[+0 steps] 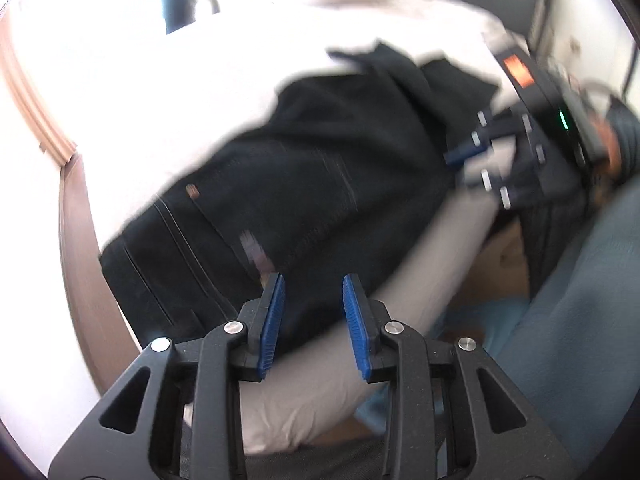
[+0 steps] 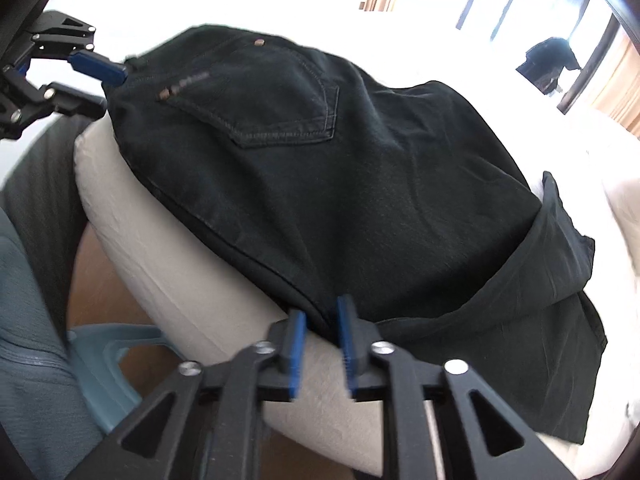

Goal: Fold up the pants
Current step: 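Open both grippers and release the folded jeans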

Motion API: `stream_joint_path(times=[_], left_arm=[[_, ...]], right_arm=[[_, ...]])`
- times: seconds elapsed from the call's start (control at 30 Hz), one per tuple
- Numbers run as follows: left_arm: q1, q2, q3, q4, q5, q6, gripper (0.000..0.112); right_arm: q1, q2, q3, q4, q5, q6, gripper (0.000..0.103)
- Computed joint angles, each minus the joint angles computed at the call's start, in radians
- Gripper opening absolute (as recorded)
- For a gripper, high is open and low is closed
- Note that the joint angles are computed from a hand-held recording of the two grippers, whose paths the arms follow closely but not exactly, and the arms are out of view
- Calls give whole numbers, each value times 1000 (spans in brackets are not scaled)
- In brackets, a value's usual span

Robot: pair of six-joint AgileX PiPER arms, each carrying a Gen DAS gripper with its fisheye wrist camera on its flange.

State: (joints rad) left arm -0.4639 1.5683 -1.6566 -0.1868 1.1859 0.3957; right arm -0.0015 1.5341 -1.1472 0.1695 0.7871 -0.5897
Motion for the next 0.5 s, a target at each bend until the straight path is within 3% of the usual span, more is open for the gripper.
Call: stream_joint_path(times=[0.03, 0.07, 0.2, 0.27, 0.33, 0.4, 0.5], left_arm=[[4, 21, -34, -16, -1, -20, 29], [4, 51, -74, -34, -7, -42, 29], [-26, 199, -209, -74, -51, -126, 29], [-48, 295, -271, -38, -35, -195, 29], [-59, 366, -293, 8, -16, -246, 29], [-50, 356, -220, -8, -87, -233, 29], [-70, 366, -294, 32, -21, -259, 29]], right_arm=[[-16, -8, -15, 33, 10, -14, 41], [-34, -7, -38, 69, 20, -32, 42], [-52, 32, -115, 145, 21, -26, 42], [-54, 74, -139, 176, 15, -38, 42], [-17, 108, -130, 92, 21, 73, 42], [-15, 152, -118, 23, 21, 149, 42], [-52, 112, -72, 76, 8, 100, 43]])
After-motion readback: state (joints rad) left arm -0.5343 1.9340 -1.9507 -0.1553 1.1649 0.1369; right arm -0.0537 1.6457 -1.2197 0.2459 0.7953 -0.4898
